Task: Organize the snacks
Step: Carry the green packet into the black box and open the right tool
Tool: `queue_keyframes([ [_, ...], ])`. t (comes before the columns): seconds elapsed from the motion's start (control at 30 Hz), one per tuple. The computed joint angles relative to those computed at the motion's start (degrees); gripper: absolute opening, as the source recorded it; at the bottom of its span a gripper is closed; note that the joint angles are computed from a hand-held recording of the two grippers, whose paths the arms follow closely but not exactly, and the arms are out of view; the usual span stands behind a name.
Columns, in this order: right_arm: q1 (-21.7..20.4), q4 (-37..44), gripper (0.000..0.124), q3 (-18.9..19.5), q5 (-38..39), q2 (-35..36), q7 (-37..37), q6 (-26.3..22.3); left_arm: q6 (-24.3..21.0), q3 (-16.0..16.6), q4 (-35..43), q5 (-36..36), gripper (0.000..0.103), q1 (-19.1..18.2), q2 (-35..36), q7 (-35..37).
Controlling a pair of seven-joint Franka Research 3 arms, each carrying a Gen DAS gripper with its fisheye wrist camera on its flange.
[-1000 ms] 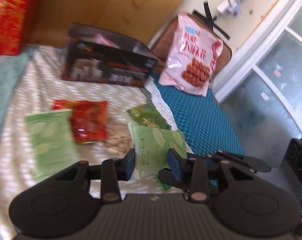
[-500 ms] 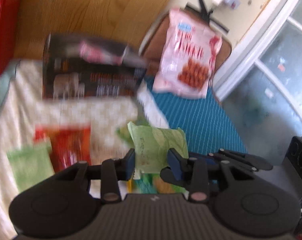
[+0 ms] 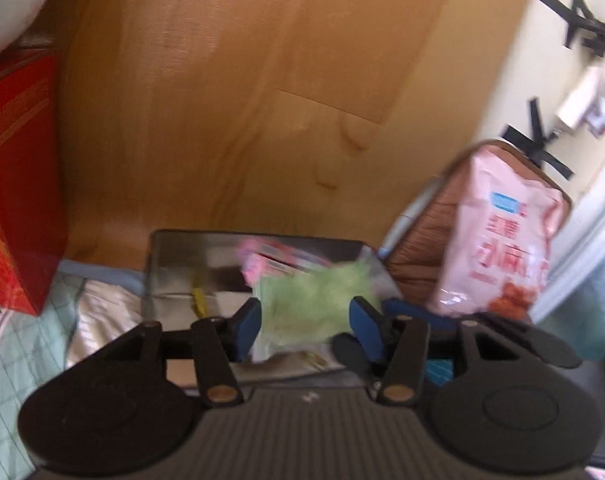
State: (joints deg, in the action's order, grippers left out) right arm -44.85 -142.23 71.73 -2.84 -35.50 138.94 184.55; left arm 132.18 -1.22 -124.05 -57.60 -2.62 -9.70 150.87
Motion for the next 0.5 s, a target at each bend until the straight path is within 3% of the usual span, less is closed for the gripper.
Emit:
queue_keyframes([
  [0.1, 2.41, -5.00, 0.055, -2.01, 3.71, -5.38, 4.22, 2.90, 0.52, 1.25, -0.47, -2.43, 0.055, 0.87, -0.36, 2.18],
  [0.2, 6.72, -11.06, 0.066, -5.12, 7.97, -8.91, 8.35, 5.34, 1.75, 1.65, -1.69, -0.76, 0.055, 2.25, -1.17, 1.16],
  [0.27, 9.81, -13.48, 0.081, -7.55, 8.89, -7.11, 8.62, 6.75, 3.09, 1.86, -2.66, 0.71, 0.055, 2.76, -1.43, 0.00],
  [0.43, 15.57, -13.70, 0.080, -12.61, 9.37, 4.35, 4.03, 10.42, 3.69, 1.48, -1.78, 3.29, 0.053, 2.76, 1.12, -3.58],
  [0.5, 14.58, -11.98, 0.081, -10.23, 11.52, 3.48, 3.82, 7.75, 3.30, 1.04, -0.72, 4.02, 0.047, 2.92, 2.31, -5.27],
])
